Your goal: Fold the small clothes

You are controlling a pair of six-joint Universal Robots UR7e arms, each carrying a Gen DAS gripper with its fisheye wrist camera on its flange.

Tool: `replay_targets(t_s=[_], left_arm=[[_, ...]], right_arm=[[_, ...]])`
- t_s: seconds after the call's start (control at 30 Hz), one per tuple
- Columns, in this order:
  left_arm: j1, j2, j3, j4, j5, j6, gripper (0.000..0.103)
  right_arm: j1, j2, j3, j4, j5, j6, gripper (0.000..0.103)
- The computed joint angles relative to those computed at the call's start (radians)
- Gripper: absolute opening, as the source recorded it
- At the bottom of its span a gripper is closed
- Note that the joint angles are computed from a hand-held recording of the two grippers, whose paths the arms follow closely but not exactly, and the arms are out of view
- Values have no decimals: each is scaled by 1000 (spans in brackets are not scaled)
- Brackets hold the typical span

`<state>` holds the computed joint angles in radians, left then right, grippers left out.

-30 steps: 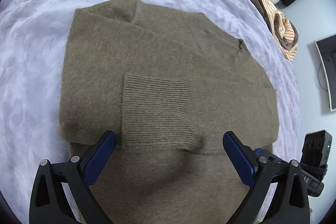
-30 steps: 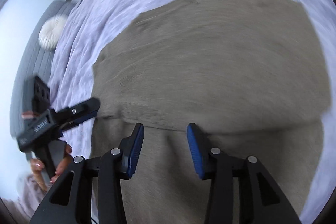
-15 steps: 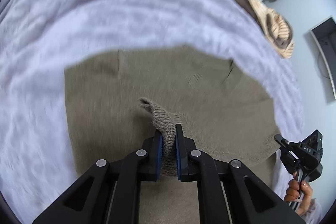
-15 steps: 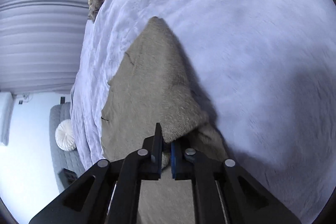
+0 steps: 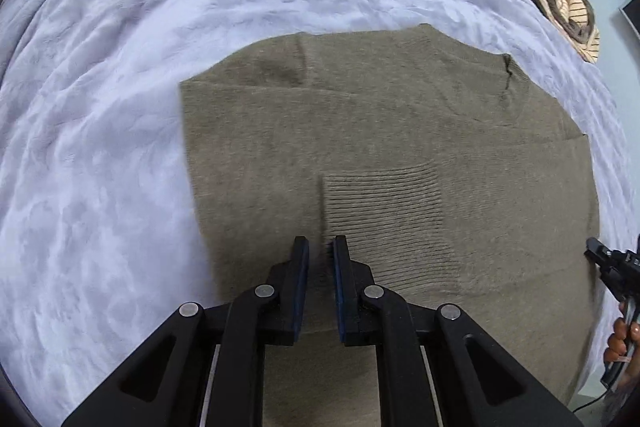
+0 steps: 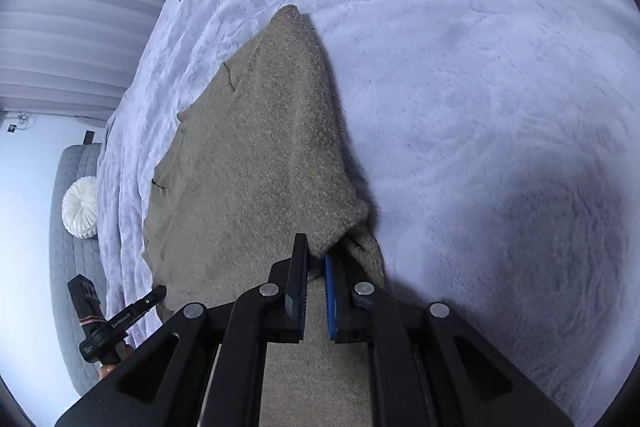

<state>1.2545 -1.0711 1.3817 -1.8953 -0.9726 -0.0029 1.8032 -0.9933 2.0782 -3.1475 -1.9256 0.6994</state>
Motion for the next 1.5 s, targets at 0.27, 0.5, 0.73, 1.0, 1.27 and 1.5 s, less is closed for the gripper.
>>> replay_targets(t_s=[0.27,0.5,0.73,1.0,1.27,1.5], left_arm=[[15,-43,-12,54,-18,-69,12],[-17,-66,53,-8,-22,-85,12],[-18,-71,34,16,-64,-102,12],[-26,-107,93,11,15,-114,12],[1,-198,176,-27,-26,-160,103],[9,-239,205,-18,26,-155,103]], right_arm=[[15,-51,-8,31,-47,-37,60],[-7,11,-94,136,-27,-36,17],[35,15,-133,261,-148,-18,23],[100,128,-230,186,212,-146,38],[78,477,-491,60,469,65,43],[85,540,-518,-44,431,159,28]])
